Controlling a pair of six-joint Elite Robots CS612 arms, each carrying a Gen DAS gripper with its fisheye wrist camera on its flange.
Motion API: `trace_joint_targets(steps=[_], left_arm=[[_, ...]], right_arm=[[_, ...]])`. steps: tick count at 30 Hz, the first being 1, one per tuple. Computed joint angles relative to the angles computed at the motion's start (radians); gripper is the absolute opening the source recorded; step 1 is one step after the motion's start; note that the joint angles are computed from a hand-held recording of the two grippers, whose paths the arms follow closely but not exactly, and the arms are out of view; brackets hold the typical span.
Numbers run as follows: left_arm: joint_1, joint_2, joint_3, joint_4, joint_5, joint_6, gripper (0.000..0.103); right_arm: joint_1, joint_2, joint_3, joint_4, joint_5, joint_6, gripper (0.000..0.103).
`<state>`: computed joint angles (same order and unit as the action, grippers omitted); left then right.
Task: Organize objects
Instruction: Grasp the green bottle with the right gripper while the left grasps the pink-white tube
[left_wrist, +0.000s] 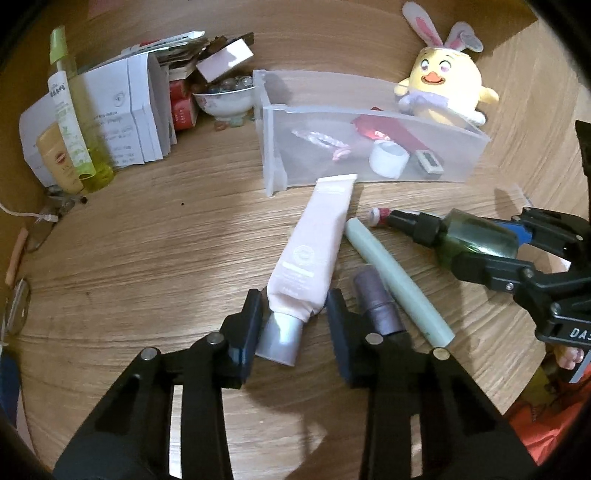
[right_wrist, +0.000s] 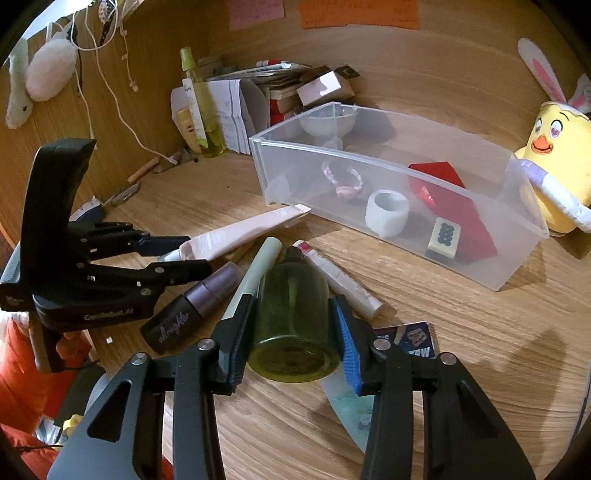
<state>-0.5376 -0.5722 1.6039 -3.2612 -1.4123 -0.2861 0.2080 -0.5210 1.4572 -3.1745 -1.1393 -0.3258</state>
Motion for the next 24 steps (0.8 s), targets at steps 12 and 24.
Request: trace_joint_targets(steps=[12,24], left_arm=[[-0.016,-0.016,0.042,-0.089,0.086,-0.041,0.032],[-0.036,-0.047,0.096,-0.17,0.1,-0.034,0.032]], right_arm=[[-0.01,-0.011,0.025,-0.071,0.008,0.023,0.038],[-0.023,-0.026,0.044,-0.136,0.016,0.058,0.038]])
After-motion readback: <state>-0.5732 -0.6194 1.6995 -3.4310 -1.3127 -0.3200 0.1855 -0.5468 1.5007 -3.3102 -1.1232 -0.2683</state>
